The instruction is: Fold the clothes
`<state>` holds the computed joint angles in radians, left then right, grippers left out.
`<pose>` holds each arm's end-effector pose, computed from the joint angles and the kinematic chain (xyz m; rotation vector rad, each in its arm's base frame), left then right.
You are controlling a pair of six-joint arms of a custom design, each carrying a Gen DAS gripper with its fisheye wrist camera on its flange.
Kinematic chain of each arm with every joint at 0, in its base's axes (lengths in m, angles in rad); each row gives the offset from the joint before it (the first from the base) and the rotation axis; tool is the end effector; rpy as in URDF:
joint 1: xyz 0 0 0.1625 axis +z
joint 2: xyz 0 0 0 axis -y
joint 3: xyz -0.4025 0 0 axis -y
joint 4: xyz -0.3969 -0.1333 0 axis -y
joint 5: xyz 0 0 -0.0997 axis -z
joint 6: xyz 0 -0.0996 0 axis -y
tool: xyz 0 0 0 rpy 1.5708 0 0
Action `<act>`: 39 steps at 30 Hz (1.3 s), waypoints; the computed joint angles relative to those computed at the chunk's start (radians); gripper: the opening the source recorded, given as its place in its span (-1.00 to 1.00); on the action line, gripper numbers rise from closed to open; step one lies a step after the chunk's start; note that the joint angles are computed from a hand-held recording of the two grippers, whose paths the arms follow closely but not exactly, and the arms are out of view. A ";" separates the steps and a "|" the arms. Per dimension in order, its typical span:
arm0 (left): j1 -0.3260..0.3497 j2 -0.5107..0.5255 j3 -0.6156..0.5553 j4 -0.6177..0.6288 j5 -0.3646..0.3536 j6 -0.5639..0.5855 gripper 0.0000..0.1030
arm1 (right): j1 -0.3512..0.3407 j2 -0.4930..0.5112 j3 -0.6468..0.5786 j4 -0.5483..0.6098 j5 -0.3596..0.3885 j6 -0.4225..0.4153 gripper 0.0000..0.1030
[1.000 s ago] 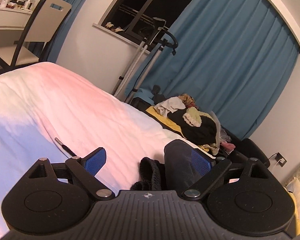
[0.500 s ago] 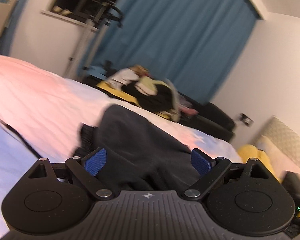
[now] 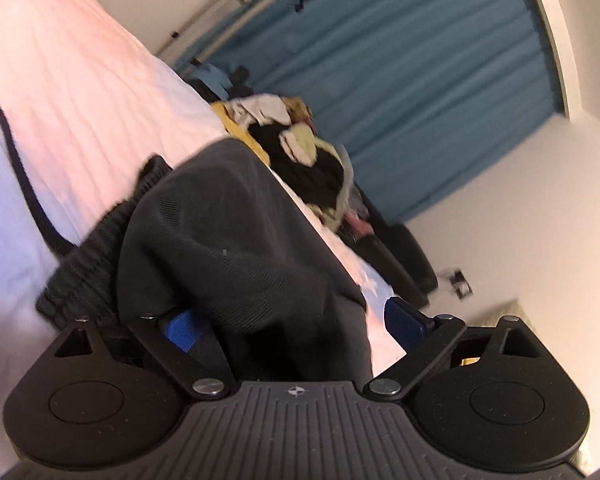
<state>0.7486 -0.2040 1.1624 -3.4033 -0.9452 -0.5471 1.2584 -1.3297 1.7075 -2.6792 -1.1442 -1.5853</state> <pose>-0.4177 -0.6496 -0.0561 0.0332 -2.6732 1.4973 -0.0183 -0.6244 0.4060 1.7157 -1.9597 1.0354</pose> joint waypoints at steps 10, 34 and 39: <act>0.004 0.005 -0.013 -0.022 0.140 -0.044 -0.69 | -0.002 -0.017 0.021 -0.010 -0.046 -0.029 -0.85; -0.060 -0.091 0.161 -0.022 0.196 -0.138 0.99 | -0.021 -0.018 -0.072 0.211 0.027 0.253 -0.54; -0.007 -0.113 0.193 0.076 0.091 -0.427 0.99 | -0.019 -0.012 -0.073 0.195 0.035 0.277 -0.54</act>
